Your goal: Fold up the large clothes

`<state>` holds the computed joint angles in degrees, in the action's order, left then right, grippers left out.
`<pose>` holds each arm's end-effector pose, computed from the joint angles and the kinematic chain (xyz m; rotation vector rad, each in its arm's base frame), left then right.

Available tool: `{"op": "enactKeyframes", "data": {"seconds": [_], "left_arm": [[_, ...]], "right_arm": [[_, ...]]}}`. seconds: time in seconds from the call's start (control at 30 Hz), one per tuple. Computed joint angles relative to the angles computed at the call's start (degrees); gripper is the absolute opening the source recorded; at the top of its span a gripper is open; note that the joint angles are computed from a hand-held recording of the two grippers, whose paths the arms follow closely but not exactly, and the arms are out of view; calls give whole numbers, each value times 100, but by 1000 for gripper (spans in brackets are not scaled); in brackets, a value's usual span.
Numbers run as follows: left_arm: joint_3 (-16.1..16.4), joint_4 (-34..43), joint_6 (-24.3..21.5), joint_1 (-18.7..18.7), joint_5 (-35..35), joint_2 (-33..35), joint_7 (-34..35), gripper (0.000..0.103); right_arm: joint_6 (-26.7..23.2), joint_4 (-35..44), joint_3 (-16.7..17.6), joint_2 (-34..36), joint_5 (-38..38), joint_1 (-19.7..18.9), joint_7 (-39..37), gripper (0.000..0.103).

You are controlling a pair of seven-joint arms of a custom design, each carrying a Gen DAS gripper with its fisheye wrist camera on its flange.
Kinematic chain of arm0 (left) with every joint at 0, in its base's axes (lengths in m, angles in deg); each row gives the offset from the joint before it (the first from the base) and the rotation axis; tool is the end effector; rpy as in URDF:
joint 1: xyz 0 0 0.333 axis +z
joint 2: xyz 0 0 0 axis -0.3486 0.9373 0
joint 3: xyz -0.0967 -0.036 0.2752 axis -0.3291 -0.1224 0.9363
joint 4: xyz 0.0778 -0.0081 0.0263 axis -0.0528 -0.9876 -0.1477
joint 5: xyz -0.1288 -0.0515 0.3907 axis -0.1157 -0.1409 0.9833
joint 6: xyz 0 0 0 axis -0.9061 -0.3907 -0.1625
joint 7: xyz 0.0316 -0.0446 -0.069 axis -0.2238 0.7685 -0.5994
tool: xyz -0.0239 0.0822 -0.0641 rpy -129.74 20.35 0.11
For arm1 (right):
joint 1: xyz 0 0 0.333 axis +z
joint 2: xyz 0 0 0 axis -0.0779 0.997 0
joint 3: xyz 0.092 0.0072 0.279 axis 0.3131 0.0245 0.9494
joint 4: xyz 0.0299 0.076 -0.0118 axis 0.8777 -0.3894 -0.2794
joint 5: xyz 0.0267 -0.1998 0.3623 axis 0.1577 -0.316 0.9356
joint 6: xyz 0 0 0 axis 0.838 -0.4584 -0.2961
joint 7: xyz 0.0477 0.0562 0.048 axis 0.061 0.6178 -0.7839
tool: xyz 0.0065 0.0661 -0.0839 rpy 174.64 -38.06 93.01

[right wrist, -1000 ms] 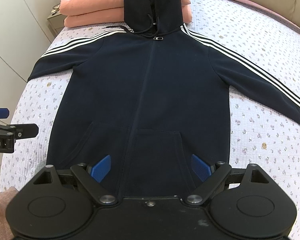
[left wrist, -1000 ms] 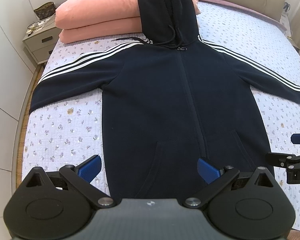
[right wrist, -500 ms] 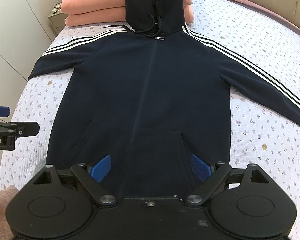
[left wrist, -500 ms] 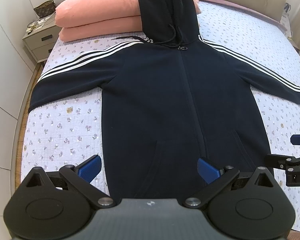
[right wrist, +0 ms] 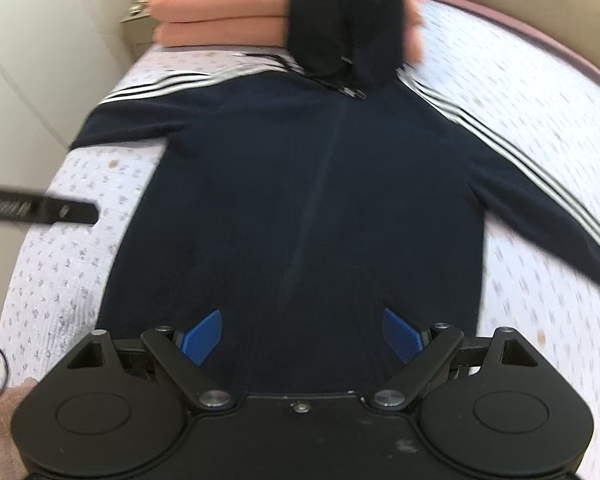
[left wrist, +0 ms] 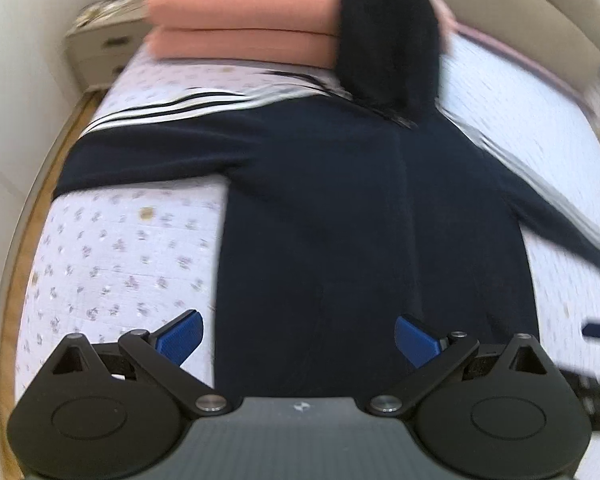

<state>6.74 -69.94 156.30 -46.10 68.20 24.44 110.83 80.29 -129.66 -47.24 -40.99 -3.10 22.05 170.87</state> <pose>0.4596 -0.4213 0.6646 -1.8556 2.3143 -0.5654 0.3487 0.3343 0.6704 -1.9439 2.0506 -0.3542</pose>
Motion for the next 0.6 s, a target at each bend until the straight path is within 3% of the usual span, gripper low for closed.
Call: {"op": "enactKeyframes", "data": {"seconds": [0.2, 0.37, 0.6], "left_arm": [[319, -579, 1072, 438, -140, 114, -379, 103], [487, -991, 2106, 766, -238, 318, -642, 103], [617, -1104, 2945, 1053, -314, 706, -798, 99]], "right_arm": [[800, 854, -245, 1332, -185, -94, -622, 103], [1443, 1804, -576, 2597, 527, -99, -1150, 103], [1533, 3103, -806, 3951, 680, -22, -1572, 103]]}}
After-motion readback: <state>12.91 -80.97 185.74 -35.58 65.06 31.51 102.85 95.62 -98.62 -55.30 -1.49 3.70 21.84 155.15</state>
